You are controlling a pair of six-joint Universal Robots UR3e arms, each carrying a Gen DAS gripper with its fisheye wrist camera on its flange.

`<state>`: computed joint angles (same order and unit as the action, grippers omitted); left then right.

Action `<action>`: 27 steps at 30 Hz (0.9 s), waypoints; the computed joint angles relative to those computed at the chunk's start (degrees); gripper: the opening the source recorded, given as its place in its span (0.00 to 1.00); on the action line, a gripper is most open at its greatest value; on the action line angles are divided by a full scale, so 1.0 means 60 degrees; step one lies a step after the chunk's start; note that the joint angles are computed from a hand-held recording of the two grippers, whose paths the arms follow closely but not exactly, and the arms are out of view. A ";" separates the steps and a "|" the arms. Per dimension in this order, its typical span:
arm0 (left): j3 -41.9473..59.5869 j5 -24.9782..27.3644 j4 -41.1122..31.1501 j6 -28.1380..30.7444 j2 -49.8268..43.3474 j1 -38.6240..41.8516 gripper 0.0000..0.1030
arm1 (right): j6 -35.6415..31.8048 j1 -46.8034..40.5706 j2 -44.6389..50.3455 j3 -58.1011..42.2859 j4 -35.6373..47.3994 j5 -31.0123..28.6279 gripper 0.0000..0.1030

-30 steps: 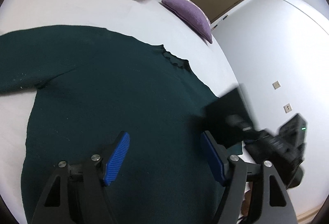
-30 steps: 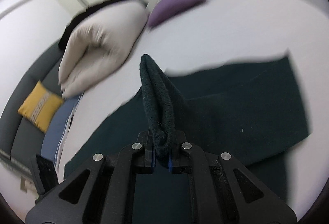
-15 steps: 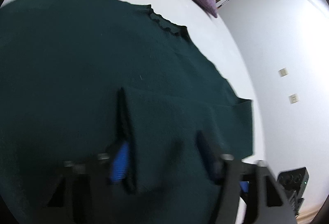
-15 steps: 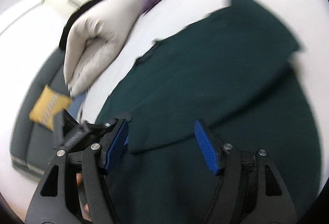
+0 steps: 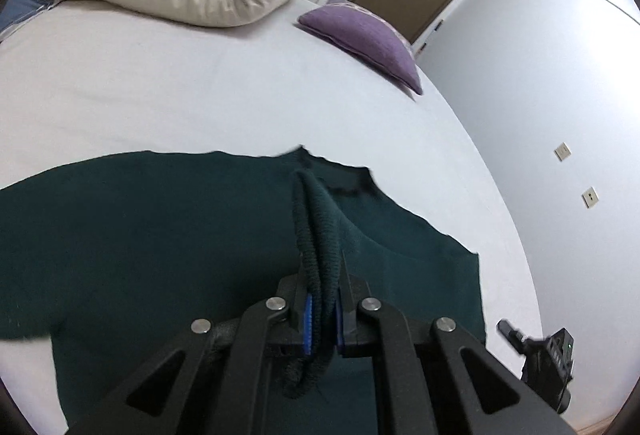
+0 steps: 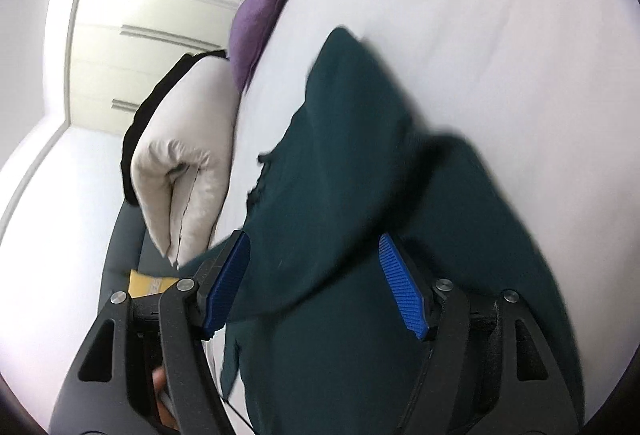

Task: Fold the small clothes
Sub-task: 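Grasp the other sweater sleeve with the left gripper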

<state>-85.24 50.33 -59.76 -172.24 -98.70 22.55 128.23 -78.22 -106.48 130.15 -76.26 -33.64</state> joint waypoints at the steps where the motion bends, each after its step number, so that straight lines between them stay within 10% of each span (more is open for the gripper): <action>1: -0.0013 0.0122 0.0193 0.0013 -0.0241 0.0059 0.08 | 0.0508 0.0120 0.0393 0.0008 -0.0722 0.0230 0.63; 5: -0.0189 0.0497 0.0703 -0.0046 -0.0963 -0.0030 0.08 | 0.1779 0.0095 0.1345 0.0098 -0.2676 0.0668 0.46; 13: -0.1236 0.0301 0.1534 0.0246 -0.1052 0.0262 0.11 | 0.0300 -0.1202 0.1867 0.0606 -0.2279 0.0840 0.22; 17: -0.1257 0.0141 0.1702 0.0230 -0.1103 0.0288 0.12 | 0.1036 -0.0914 0.1101 0.0801 -0.2847 0.0646 0.25; 23: -0.1826 0.0238 0.2277 0.0727 -0.0901 0.0311 0.13 | -0.0697 -0.1508 -0.1063 -0.0911 0.0826 -0.0181 0.29; 27: -0.2099 0.0219 0.2721 0.0749 -0.0885 0.0304 0.14 | -0.0054 0.0759 0.0170 -0.2177 -0.0658 0.0455 0.29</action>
